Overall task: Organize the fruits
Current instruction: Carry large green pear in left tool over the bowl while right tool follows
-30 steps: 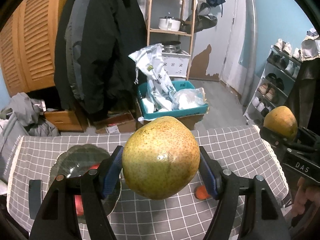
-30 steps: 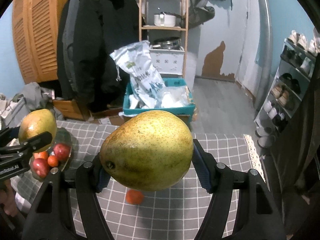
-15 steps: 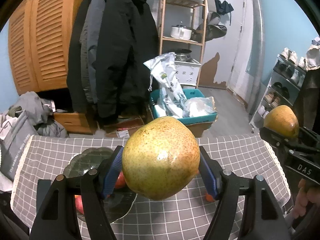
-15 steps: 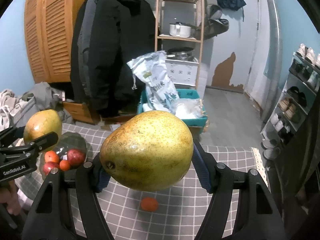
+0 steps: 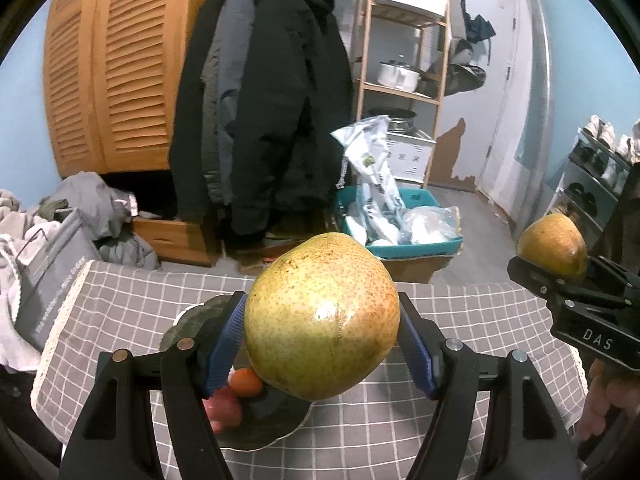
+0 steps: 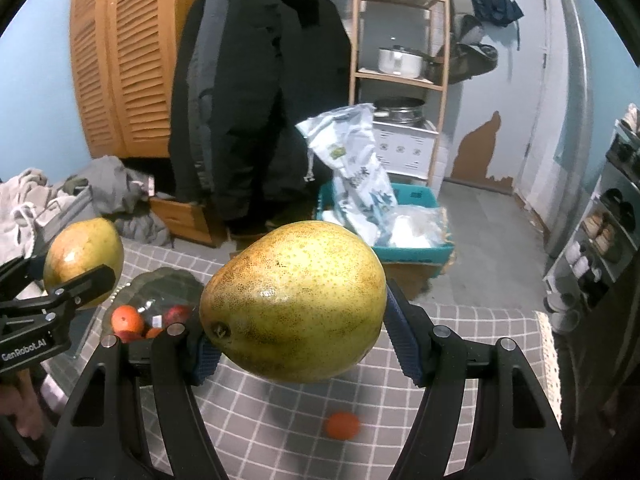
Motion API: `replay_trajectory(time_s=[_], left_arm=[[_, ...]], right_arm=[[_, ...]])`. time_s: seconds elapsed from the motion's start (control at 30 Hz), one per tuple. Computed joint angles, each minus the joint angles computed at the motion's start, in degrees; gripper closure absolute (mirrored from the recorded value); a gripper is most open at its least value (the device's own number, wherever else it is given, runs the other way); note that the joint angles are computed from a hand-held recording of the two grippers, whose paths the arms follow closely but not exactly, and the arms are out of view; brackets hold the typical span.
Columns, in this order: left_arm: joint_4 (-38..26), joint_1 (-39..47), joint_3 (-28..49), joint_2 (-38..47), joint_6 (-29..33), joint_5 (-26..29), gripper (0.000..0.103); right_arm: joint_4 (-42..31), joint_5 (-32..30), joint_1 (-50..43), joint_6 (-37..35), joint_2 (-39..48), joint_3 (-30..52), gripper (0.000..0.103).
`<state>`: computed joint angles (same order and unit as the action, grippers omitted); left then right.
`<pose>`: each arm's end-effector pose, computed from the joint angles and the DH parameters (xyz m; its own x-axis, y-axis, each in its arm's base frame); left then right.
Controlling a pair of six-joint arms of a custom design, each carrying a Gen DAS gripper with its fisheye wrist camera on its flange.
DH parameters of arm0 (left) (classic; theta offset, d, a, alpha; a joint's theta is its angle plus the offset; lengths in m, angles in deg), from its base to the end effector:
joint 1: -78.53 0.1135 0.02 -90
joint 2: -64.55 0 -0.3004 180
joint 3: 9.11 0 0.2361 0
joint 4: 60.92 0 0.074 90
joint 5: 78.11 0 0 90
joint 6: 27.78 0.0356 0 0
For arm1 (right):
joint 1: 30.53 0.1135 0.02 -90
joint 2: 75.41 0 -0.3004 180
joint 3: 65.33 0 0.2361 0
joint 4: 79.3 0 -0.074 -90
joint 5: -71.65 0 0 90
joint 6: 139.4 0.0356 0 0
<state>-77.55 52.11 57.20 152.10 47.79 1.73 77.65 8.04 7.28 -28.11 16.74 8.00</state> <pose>0.2834 -0.1338 0.2612 -0.6105 0.0294 -0.7915 0.1664 0.9818 -0.0918 0.2733 0.1920 0.2668 -0.5958 -0.0506 -0.8016 -0.0766 0.9970 -0.0060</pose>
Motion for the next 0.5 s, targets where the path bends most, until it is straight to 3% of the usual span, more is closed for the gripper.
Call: replay_trajectory(time_s=[0.5], left_arm=[[1.13, 12.79, -3.25, 0.31, 3.32, 5.95, 0.030]], right_arm=[[-1.76, -4.83, 3.06, -0.33, 12.75, 12.53, 0.033]])
